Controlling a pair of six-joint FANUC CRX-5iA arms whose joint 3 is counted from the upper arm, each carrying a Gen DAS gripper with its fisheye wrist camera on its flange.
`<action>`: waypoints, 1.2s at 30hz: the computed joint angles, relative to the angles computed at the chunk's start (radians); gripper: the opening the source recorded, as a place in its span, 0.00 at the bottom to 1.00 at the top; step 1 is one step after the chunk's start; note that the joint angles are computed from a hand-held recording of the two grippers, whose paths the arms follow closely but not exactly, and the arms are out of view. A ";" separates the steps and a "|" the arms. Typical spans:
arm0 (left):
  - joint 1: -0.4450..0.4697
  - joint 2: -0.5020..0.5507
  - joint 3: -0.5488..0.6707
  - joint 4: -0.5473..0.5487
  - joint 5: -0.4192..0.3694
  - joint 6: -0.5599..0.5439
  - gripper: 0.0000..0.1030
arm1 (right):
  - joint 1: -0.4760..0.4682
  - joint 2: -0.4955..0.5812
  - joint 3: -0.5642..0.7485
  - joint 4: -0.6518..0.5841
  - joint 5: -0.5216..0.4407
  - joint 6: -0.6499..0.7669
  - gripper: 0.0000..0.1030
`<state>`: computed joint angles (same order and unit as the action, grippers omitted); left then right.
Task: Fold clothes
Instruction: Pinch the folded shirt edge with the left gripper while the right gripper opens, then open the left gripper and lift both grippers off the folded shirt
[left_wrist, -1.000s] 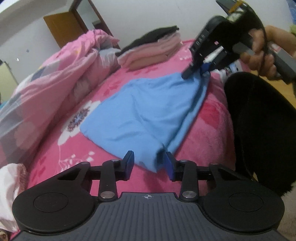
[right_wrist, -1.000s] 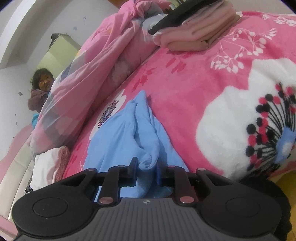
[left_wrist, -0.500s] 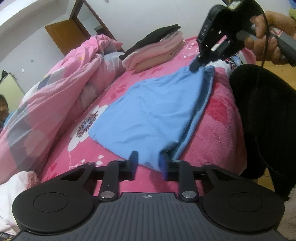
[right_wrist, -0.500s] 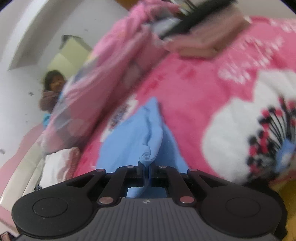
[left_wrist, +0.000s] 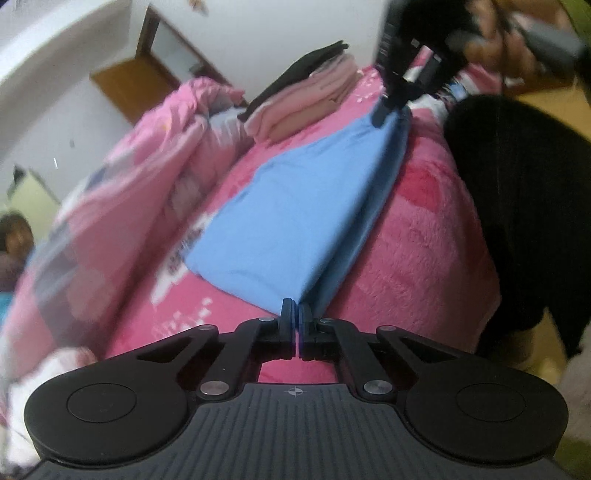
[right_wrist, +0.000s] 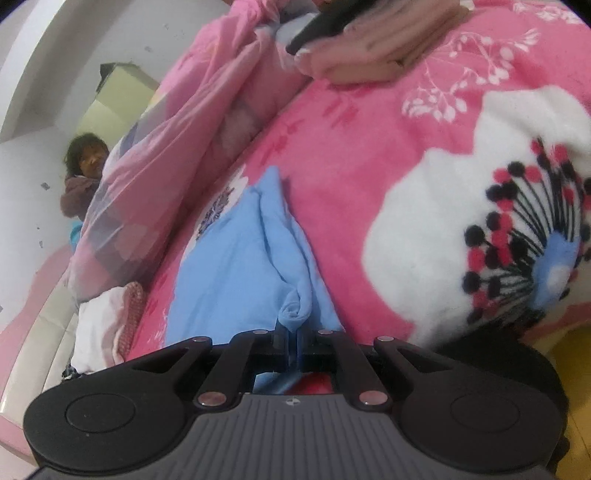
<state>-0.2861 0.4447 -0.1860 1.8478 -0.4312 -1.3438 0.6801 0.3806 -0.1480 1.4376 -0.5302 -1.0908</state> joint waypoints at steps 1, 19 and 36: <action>-0.009 -0.002 -0.007 0.047 0.000 -0.059 0.00 | 0.005 0.001 0.005 -0.001 -0.011 0.021 0.03; 0.028 0.022 0.014 -0.090 -0.030 0.062 0.00 | 0.109 -0.024 0.047 -0.210 -0.294 0.272 0.14; 0.268 0.103 0.281 -0.805 -0.316 1.177 0.05 | 0.152 0.235 0.486 -0.322 -0.290 1.031 0.14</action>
